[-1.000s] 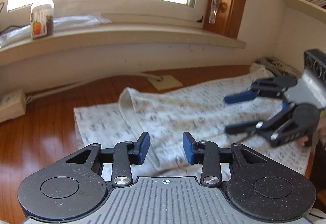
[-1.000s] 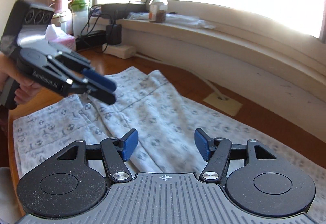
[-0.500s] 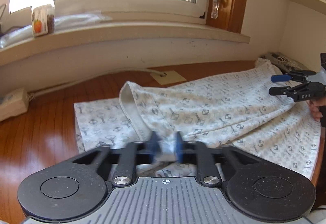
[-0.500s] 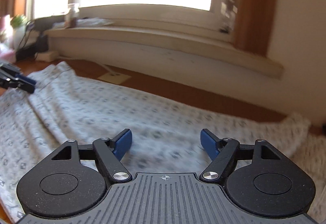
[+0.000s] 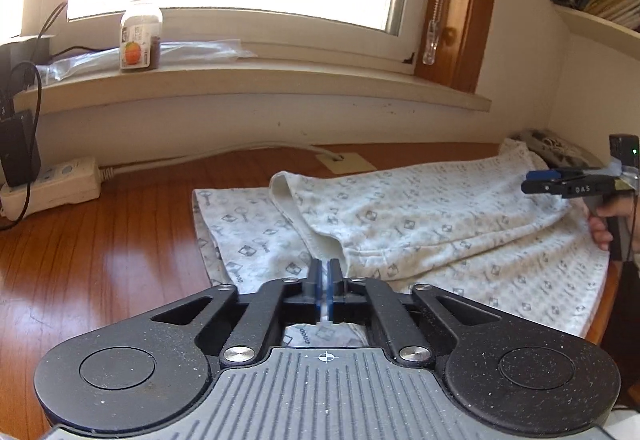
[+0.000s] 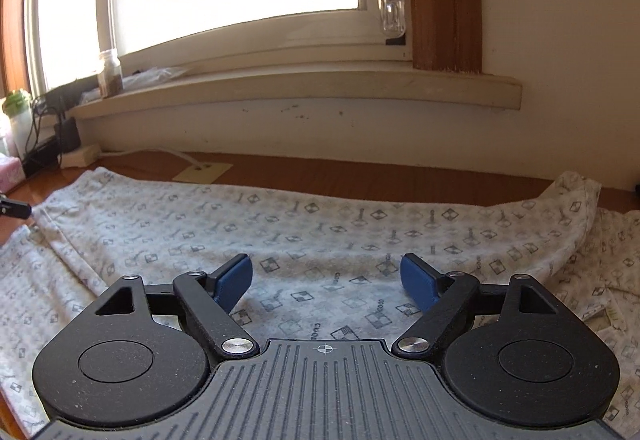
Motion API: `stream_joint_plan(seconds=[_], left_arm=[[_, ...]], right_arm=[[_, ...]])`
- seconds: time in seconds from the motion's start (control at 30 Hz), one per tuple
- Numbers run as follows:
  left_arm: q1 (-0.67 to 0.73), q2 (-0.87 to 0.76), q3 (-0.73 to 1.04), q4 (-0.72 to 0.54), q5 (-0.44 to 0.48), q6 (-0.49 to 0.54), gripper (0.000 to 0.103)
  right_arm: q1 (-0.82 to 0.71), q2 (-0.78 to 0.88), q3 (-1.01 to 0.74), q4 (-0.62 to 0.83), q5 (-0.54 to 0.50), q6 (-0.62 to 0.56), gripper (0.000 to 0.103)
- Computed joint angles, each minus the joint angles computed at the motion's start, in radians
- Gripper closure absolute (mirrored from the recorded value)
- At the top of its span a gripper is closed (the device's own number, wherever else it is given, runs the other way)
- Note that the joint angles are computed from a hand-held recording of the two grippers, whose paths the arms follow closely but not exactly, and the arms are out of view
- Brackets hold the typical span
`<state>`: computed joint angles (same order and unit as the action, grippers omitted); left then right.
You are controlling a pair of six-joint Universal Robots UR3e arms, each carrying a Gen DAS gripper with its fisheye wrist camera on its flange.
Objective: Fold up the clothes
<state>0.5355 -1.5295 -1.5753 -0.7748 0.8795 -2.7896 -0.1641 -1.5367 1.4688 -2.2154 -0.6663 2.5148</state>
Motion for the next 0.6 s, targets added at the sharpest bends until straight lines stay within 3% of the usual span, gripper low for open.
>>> stream_joint_plan(seconds=[0.17, 0.27, 0.37, 0.4, 0.43, 0.5, 0.6], left_arm=[[-0.051, -0.071, 0.071, 0.004, 0.001, -0.047, 0.07], [-0.09, -0.117, 0.1, 0.012, 0.02, -0.063, 0.07], [-0.106, -0.141, 0.096, 0.049, 0.029, -0.07, 0.074], [-0.106, -0.139, 0.088, 0.063, 0.028, -0.066, 0.082], [-0.106, -0.138, 0.08, 0.077, 0.028, -0.062, 0.098], [-0.088, -0.113, 0.036, 0.138, 0.008, -0.078, 0.098], [-0.032, -0.053, -0.008, 0.125, -0.066, -0.061, 0.098]], right_arm=[[-0.001, -0.002, 0.0, 0.013, 0.008, -0.008, 0.021], [0.006, -0.002, -0.004, 0.022, -0.003, -0.02, 0.021], [0.009, -0.003, -0.003, 0.02, -0.009, -0.021, 0.021], [0.01, -0.004, -0.001, 0.017, -0.011, -0.019, 0.021], [0.008, -0.004, 0.001, 0.015, -0.007, -0.018, 0.02], [0.001, -0.006, 0.007, 0.009, 0.003, -0.01, 0.02], [-0.019, -0.005, 0.015, -0.001, 0.028, 0.016, 0.02]])
